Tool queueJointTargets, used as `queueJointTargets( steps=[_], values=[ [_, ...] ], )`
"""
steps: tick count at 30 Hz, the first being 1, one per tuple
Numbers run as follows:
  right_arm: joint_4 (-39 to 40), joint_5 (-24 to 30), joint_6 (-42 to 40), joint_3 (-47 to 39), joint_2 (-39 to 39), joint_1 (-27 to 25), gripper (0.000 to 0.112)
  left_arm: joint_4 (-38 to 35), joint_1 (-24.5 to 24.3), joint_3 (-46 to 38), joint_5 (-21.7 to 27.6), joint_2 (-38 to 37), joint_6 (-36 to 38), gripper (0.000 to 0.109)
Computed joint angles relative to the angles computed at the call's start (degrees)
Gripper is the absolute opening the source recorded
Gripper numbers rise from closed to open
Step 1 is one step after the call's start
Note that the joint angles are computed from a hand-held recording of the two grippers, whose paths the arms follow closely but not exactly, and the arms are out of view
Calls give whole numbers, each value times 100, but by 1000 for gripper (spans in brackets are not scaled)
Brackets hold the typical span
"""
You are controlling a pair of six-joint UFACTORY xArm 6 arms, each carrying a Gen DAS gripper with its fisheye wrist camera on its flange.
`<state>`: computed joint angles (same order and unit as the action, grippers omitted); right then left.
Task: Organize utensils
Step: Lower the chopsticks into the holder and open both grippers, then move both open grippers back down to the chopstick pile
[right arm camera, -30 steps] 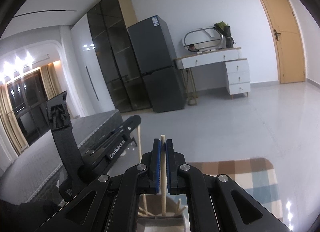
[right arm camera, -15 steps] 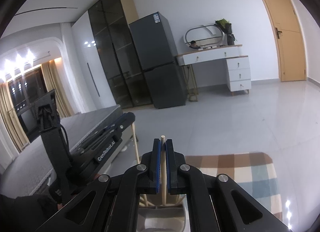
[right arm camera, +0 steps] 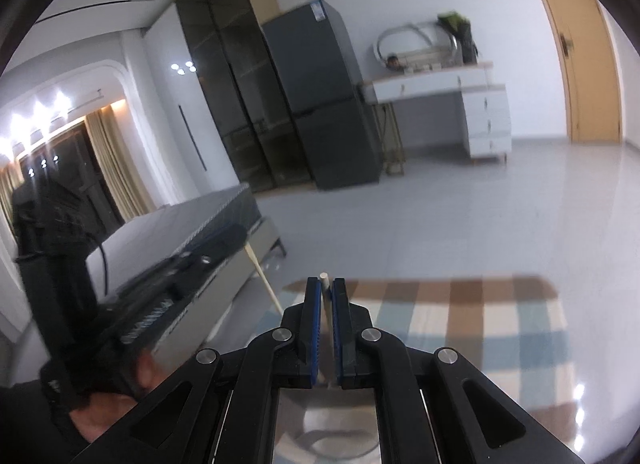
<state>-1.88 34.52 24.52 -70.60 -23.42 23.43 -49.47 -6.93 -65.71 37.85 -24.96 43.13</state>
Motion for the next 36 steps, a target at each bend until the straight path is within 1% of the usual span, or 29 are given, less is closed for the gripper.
queueJointTargets(
  steps=[1, 2, 4, 6, 8, 10, 11, 12, 13, 14, 15, 18, 19, 20, 21, 22, 25, 27, 28, 29, 31, 33, 36],
  values=[
    [137, 24, -34, 72, -35, -20, 6, 43, 125, -174, 506, 90, -78, 2],
    [312, 68, -76, 136, -73, -43, 6, 86, 207, -271, 875, 130, -140, 2],
    [519, 121, -31, 295, -204, -67, 9, 257, 268, -326, 1298, 121, -207, 2],
    [511, 98, 147, 530, -422, -63, 9, 453, 249, -297, 1501, 36, -310, 2],
    [433, 81, 382, 745, -678, -51, 9, 794, 250, -441, 1846, 67, -662, 7],
    [247, 83, 628, 896, -899, 0, 13, 1075, 226, -452, 1885, -22, -1022, 16],
    [139, 82, 774, 1028, -1094, 27, 18, 1088, 251, -443, 1914, -92, -1141, 18],
    [-23, 107, 952, 1080, -1198, 72, 30, 1130, 256, -410, 1909, -180, -1272, 25],
    [-195, 114, 1151, 1195, -1376, 121, 37, 1229, 239, -354, 1867, -283, -1408, 36],
    [-356, 113, 1331, 1307, -1549, 168, 43, 1345, 216, -302, 1834, -406, -1538, 41],
    [-476, 129, 1459, 1382, -1678, 227, 44, 1347, 254, -189, 1844, -558, -1534, 47],
    [-817, 312, 1773, 1547, -2056, 424, 45, 1519, 307, 33, 1900, -1003, -1654, 54],
    [-989, 357, 1918, 1596, -2159, 497, 45, 1580, 320, 109, 1902, -1165, -1747, 59],
    [-1251, 463, 2126, 1645, -2302, 617, 48, 1660, 316, 171, 1892, -1306, -1866, 63],
    [-1429, 550, 2262, 1661, -2393, 711, 51, 1723, 319, 223, 1844, -1367, -1929, 69],
    [-1633, 619, 2408, 1694, -2506, 828, 52, 1783, 309, 278, 1798, -1453, -2013, 73],
    [-2144, 860, 2797, 1745, -2757, 1169, 57, 2016, 280, 313, 1895, -1698, -2335, 73],
    [-2437, 1019, 3029, 1776, -2917, 1391, 61, 2038, 278, 281, 1933, -1790, -2373, 74],
    [-2568, 1101, 3139, 1782, -2979, 1493, 62, 2215, 237, 287, 1893, -1884, -2492, 75],
    [-2669, 1160, 3231, 1784, -3039, 1580, 65, 2232, 261, 281, 1911, -1963, -2529, 78],
    [-2783, 1158, 3355, 1837, -3187, 1734, 65, 2059, 421, 387, 2008, -2211, -2497, 87],
    [-3080, 1304, 3594, 1856, -3283, 1967, 69, 2115, 448, 516, 1925, -2416, -2579, 89],
    [-3364, 1510, 3898, 1930, -3397, 2263, 71, 2142, 475, 875, 1692, -2739, -2557, 92]
  ],
)
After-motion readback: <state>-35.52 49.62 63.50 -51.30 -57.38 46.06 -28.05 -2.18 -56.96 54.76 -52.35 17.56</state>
